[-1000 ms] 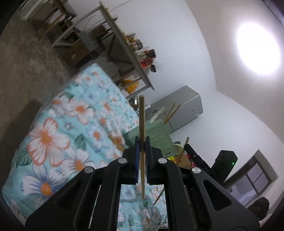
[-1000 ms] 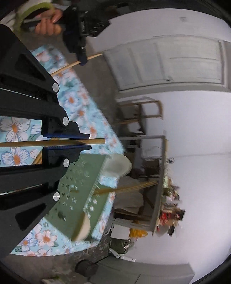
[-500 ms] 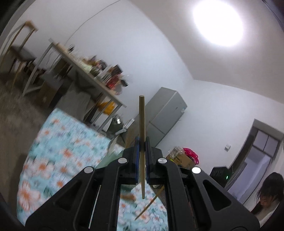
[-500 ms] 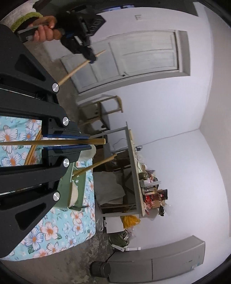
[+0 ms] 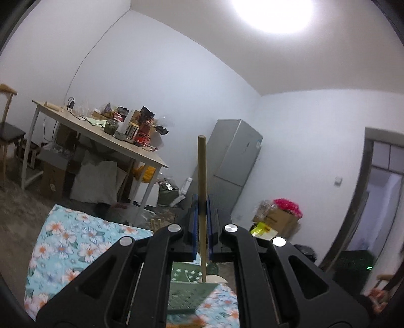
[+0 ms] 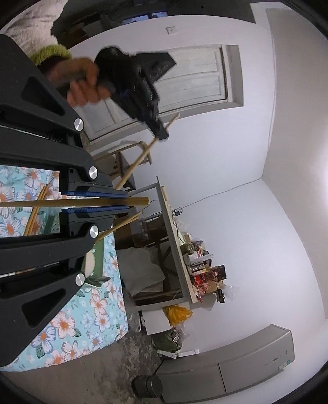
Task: Organize utensils
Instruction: 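Lower the chopstick into the holder and open the left tool while the right tool holds its chopstick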
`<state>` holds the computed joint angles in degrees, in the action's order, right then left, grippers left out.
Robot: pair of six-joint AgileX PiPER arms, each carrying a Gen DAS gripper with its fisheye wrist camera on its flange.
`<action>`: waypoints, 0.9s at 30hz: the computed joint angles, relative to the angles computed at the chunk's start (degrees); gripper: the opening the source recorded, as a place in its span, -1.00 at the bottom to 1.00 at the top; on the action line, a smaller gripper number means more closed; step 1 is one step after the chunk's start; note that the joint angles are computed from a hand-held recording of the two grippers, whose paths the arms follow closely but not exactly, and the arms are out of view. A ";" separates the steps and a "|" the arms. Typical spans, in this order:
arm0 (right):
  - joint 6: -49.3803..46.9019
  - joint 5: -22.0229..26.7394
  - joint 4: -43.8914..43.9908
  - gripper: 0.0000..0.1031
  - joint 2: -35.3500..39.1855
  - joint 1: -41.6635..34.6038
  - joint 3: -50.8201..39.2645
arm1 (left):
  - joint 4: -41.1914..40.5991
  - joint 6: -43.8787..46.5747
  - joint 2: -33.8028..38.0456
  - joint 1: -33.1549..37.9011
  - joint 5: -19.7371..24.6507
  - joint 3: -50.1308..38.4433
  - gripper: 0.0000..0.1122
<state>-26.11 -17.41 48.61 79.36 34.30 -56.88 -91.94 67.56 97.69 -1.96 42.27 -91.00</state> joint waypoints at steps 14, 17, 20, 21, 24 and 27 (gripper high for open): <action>12.22 1.94 -11.69 -0.87 -0.15 -3.32 1.35 | 10.05 -4.26 9.64 -9.81 -13.45 -7.41 -0.92; 13.01 2.66 -12.34 -0.87 0.50 -3.64 0.93 | 14.67 -9.38 11.78 -10.07 -12.34 -9.08 -0.92; 10.21 2.96 -9.48 -0.87 0.73 -3.19 0.56 | 15.97 -12.56 13.21 -9.31 -9.24 -9.89 -0.79; 8.64 3.19 -7.92 -0.87 0.76 -3.09 0.22 | 15.82 -12.98 13.56 -8.96 -8.15 -9.96 -0.72; 4.99 3.63 -4.28 -0.87 0.81 -2.94 -0.26 | 14.22 -13.10 14.19 -8.05 -5.84 -9.50 -0.45; 1.27 4.12 -0.71 -0.87 0.60 -2.87 -0.81 | 12.73 -12.82 13.69 -7.12 -4.57 -7.92 -0.29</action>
<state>-24.84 -13.29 47.90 79.96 31.42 -57.69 -79.21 54.74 111.37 -9.08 37.70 -98.93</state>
